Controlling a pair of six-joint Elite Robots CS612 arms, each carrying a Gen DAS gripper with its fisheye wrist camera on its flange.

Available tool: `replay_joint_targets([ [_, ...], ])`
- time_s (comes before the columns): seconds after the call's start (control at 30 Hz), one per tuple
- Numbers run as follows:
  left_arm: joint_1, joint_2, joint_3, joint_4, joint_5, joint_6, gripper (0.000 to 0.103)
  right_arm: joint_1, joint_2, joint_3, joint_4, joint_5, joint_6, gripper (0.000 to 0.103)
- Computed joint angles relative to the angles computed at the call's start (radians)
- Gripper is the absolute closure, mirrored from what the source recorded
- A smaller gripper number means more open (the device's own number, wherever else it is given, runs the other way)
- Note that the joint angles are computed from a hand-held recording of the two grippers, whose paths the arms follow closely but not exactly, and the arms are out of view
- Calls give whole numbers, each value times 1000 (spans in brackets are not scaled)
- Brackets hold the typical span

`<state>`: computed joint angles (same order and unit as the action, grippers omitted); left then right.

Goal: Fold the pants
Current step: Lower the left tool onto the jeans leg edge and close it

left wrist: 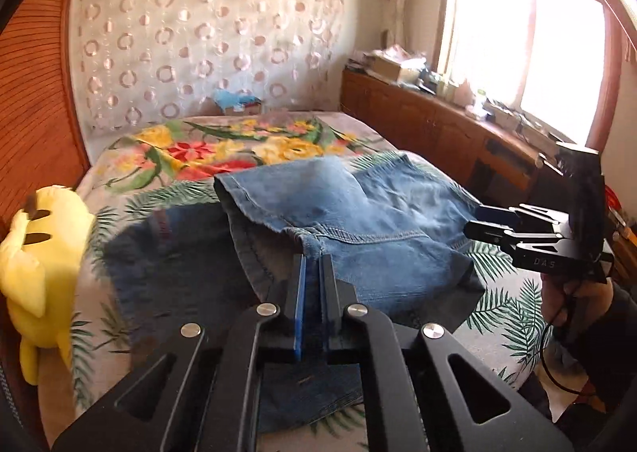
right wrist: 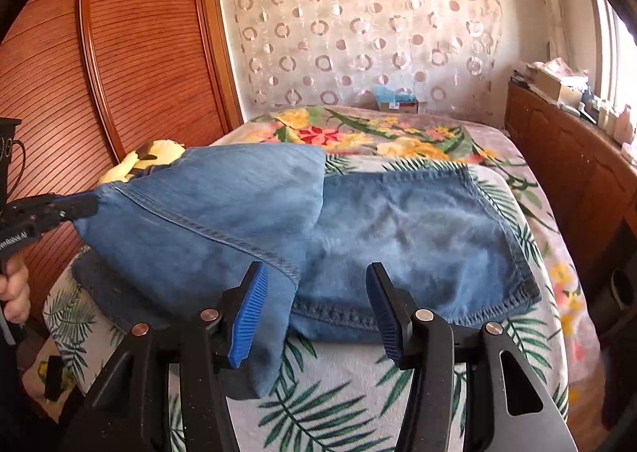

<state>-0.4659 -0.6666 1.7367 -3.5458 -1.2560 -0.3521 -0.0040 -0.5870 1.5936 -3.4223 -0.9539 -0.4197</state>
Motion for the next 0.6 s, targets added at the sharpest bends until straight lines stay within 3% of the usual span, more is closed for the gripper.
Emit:
replay_joint_targets([
  [0.27, 7, -31, 83, -42, 61, -51, 96, 17, 7, -18, 31, 26, -15, 49],
  [0.6, 16, -19, 126, -17, 80, -135, 96, 52, 32, -79, 144, 28, -76, 49],
])
